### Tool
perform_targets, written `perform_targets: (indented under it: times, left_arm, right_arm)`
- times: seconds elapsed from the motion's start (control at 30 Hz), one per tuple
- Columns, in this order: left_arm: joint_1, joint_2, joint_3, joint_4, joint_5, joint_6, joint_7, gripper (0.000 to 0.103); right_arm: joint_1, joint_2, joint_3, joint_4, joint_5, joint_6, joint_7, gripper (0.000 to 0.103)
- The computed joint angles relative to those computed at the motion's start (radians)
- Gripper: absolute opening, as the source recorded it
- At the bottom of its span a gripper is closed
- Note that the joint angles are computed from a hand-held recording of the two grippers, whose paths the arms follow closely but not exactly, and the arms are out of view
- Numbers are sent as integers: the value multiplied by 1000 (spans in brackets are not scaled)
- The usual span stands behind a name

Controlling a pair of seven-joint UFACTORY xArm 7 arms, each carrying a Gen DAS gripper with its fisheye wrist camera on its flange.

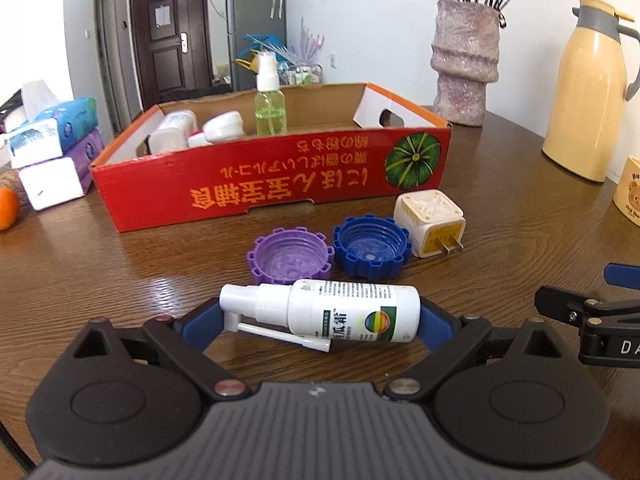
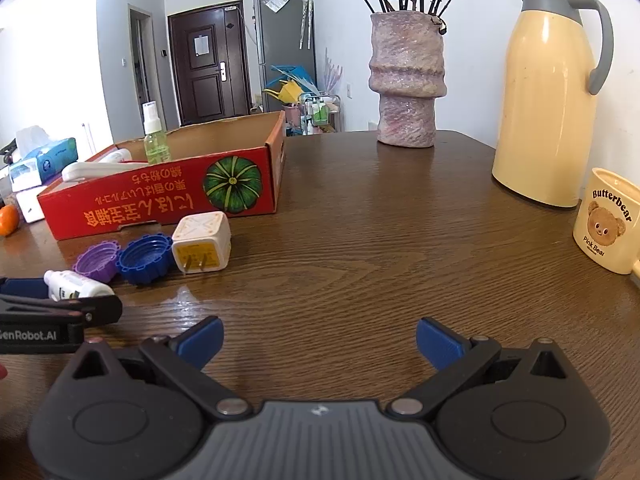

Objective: Organize rigid objects
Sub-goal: 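Lower the left gripper onto the white spray bottle and close it, then grasp the blue screw cap with the right gripper while the left gripper holds the bottle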

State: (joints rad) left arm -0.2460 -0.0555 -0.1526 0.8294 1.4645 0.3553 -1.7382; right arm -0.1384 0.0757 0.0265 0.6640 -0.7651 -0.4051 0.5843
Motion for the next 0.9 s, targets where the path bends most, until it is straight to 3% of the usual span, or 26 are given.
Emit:
perform_targets:
  times: [0.13,0.33,0.9]
  left_arm:
    - [1,-39,-6,-28,16,29,-43,99]
    - [12,-80,-17,-60,16,55,-69,99]
    - [70,-192,-23,-145,30,86,-104,99]
  right_arm:
    - [-5,6,-2,-1,-11,-31,11,103]
    - [21,6,-5,-21,66,-71,-45,103]
    - [122,-17,21,-58,174,-94,-139,103]
